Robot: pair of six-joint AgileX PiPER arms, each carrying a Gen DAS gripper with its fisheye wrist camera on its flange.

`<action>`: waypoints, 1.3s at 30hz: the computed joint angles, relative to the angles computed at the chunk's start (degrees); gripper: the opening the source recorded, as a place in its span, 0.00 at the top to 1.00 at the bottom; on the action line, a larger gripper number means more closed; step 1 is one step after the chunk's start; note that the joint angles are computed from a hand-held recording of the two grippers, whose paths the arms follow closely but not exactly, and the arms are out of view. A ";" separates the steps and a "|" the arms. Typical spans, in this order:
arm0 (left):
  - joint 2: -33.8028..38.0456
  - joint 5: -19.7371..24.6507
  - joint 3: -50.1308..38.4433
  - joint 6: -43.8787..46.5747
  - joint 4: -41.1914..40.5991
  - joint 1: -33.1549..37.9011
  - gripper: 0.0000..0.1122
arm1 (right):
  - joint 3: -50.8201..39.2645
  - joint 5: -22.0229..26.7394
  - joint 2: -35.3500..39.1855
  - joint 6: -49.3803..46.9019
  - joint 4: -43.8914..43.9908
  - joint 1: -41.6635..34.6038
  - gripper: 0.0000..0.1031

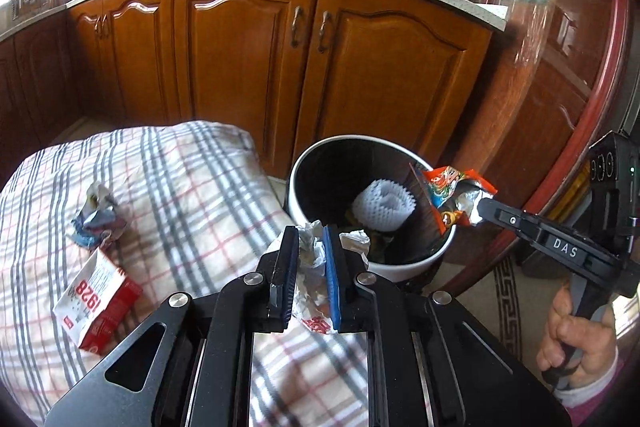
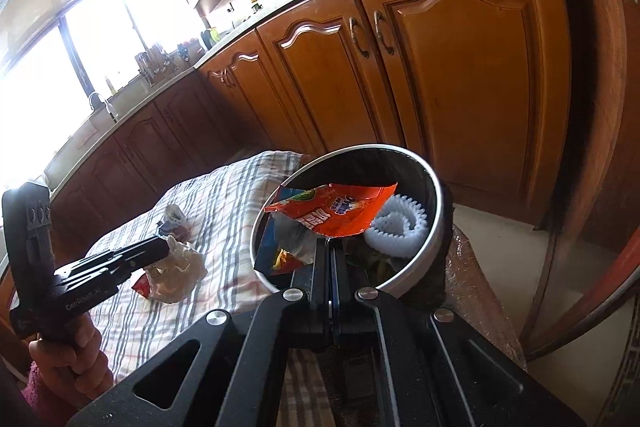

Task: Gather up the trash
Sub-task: 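Carry the tissue and orange snack bag over the bin with both tools, then open both tools to drop the tissue and snack bag into the bin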

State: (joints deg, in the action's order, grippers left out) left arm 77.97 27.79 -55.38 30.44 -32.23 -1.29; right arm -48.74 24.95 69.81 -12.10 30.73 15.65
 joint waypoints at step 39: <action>11.62 -3.65 -8.07 -7.53 4.46 -6.23 0.32 | -5.56 2.77 8.87 -6.00 1.91 -4.37 0.40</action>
State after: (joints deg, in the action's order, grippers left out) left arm 89.59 24.15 -63.44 22.91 -27.77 -7.52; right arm -54.30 27.73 78.68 -18.09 32.64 11.27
